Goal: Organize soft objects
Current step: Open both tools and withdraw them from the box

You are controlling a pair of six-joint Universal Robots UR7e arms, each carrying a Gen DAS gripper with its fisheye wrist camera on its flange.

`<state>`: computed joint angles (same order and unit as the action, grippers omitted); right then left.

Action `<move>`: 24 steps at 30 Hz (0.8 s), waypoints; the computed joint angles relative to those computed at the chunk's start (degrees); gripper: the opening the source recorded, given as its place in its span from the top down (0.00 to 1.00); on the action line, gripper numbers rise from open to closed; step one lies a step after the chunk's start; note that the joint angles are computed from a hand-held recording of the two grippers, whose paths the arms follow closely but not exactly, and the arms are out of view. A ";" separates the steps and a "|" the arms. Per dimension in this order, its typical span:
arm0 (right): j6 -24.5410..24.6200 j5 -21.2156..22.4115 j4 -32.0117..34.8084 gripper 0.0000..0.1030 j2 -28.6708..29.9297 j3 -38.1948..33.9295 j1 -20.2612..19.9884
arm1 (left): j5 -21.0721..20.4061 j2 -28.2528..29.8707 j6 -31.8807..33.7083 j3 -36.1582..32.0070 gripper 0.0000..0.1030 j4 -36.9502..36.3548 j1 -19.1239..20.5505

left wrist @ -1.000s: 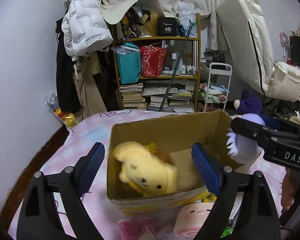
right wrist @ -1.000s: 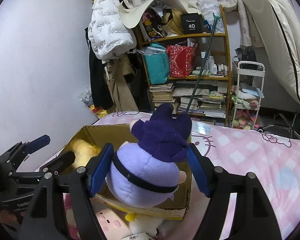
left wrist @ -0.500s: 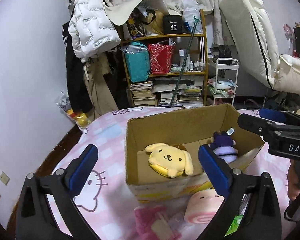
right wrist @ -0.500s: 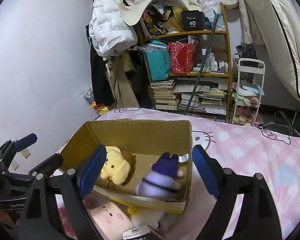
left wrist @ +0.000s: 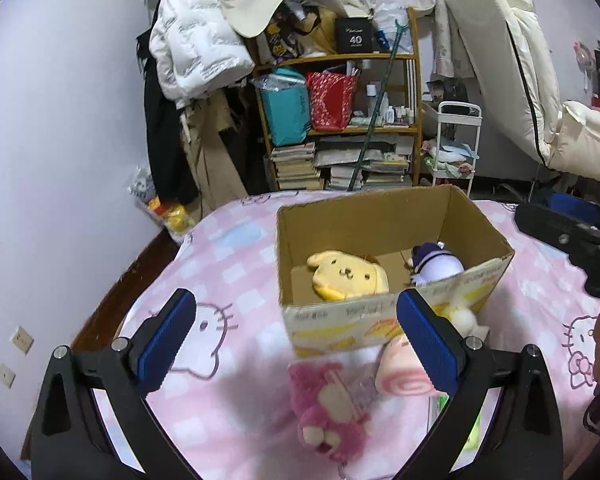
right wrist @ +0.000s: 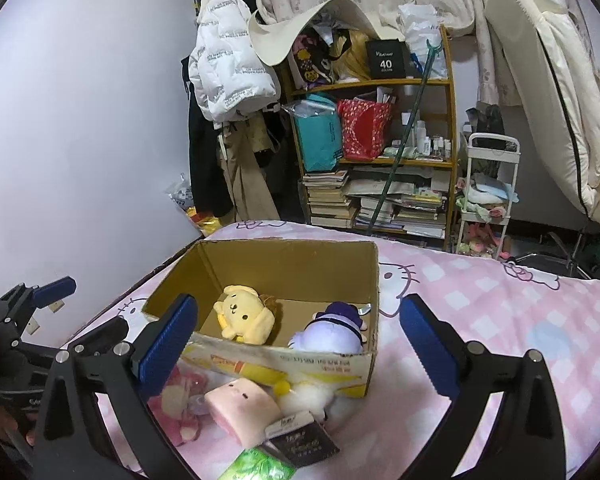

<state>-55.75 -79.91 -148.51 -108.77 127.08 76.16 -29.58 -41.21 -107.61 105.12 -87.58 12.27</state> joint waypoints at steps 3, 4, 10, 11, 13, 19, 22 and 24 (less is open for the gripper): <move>-0.79 0.67 2.15 0.00 -2.92 0.59 -1.17 | -2.47 -0.73 -0.42 0.67 0.04 -0.71 -0.84; -1.17 0.90 2.86 0.00 -3.77 0.79 -1.64 | -3.28 -0.82 -0.72 0.63 0.04 -0.36 -1.11; -2.83 1.69 6.71 0.00 -8.12 1.87 -4.18 | -6.97 -1.49 -2.52 1.24 0.04 -0.08 -2.93; -3.06 1.85 7.31 0.00 -8.67 1.97 -4.56 | -7.52 -1.44 -2.77 1.36 0.04 -0.02 -3.22; -3.78 1.92 7.85 0.00 -9.97 2.53 -5.24 | -8.90 -1.47 -2.82 1.52 0.04 0.00 -3.55; -4.36 2.57 8.21 0.00 -12.28 3.49 -5.95 | -11.71 -1.82 -4.03 2.22 0.04 0.63 -3.95; -4.93 2.16 7.94 0.00 -12.49 4.01 -6.08 | -11.75 -2.02 -4.23 2.59 0.04 0.21 -3.79; -4.73 1.40 7.90 0.00 -12.16 4.13 -6.06 | -11.74 -2.08 -3.64 2.87 0.04 -0.74 -3.46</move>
<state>-60.48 -78.52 -140.62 -120.93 131.21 70.09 -41.33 -43.29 -111.25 107.99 -88.32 8.81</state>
